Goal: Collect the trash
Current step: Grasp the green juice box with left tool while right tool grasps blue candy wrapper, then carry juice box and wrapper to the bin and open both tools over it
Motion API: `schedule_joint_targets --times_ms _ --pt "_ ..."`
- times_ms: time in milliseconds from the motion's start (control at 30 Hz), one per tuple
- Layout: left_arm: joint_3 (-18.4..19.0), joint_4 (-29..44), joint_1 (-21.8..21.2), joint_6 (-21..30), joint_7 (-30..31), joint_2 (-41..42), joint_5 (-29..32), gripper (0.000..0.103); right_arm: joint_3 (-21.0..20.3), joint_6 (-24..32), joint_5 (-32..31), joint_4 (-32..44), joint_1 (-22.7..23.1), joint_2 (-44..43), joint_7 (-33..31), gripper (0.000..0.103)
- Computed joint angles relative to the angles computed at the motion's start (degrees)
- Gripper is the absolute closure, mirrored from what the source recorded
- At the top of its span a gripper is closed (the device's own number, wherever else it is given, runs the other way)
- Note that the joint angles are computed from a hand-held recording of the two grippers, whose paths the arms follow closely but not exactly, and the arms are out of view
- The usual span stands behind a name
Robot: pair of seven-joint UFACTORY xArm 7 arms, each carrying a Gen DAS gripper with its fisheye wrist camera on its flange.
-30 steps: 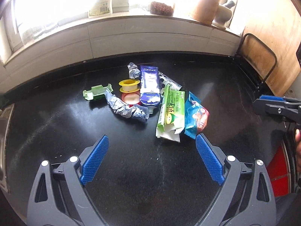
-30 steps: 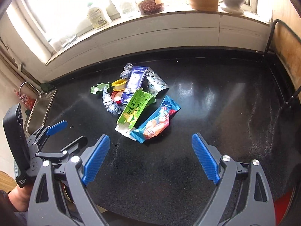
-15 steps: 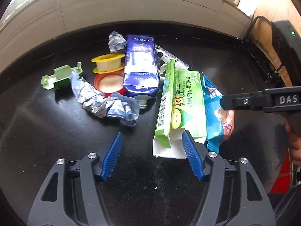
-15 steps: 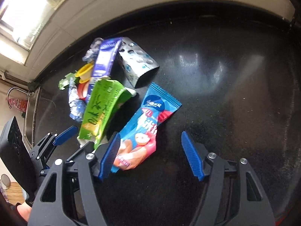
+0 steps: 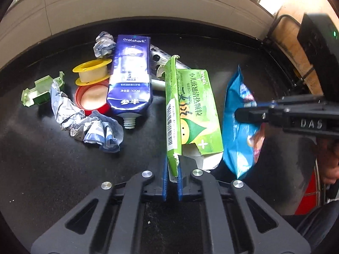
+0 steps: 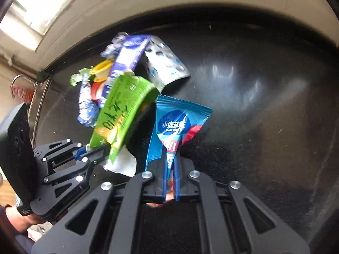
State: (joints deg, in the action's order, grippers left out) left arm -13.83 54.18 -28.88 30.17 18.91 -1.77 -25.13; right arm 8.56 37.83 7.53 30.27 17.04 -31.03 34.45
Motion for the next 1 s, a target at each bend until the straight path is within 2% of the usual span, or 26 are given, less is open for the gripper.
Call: schedule_joint_targets --times_ms 167,333,467,600,733,800,900,1000 --pt "0.6 -3.3 -0.7 1.6 -0.1 -6.8 -0.1 0.098 2.6 5.1 -3.9 1.6 -0.7 -5.8 1.7 0.097" --pt "2.0 -7.0 -1.0 2.6 -2.6 -14.1 1.7 0.098 5.4 8.8 -6.2 3.0 -0.3 -9.8 4.3 0.097" --pt "3.4 -9.7 -0.3 3.5 -5.4 -19.3 3.3 0.098 7.2 9.9 -7.7 5.8 0.5 -8.8 5.4 0.097" --pt "5.2 -13.8 2.1 5.2 -8.9 -26.6 5.6 0.098 9.2 9.2 -9.7 11.3 2.2 -3.6 4.5 0.097" --pt "6.3 -19.6 7.9 7.3 -15.0 -36.7 10.8 0.098 10.9 5.7 -10.9 19.7 5.2 6.8 1.5 0.097" --pt "8.0 -22.5 11.2 10.1 -17.7 -42.4 13.0 0.098 12.1 3.5 -11.6 25.6 7.6 14.3 -0.6 0.097" --pt "10.9 -27.6 18.6 16.5 -21.6 -53.4 17.4 0.098 13.0 1.0 -11.5 35.9 12.4 26.4 -5.0 0.097" --pt "15.2 -32.8 28.4 24.7 -22.3 -64.8 23.7 0.098 14.4 1.4 -13.0 49.4 18.2 40.2 -9.7 0.097"
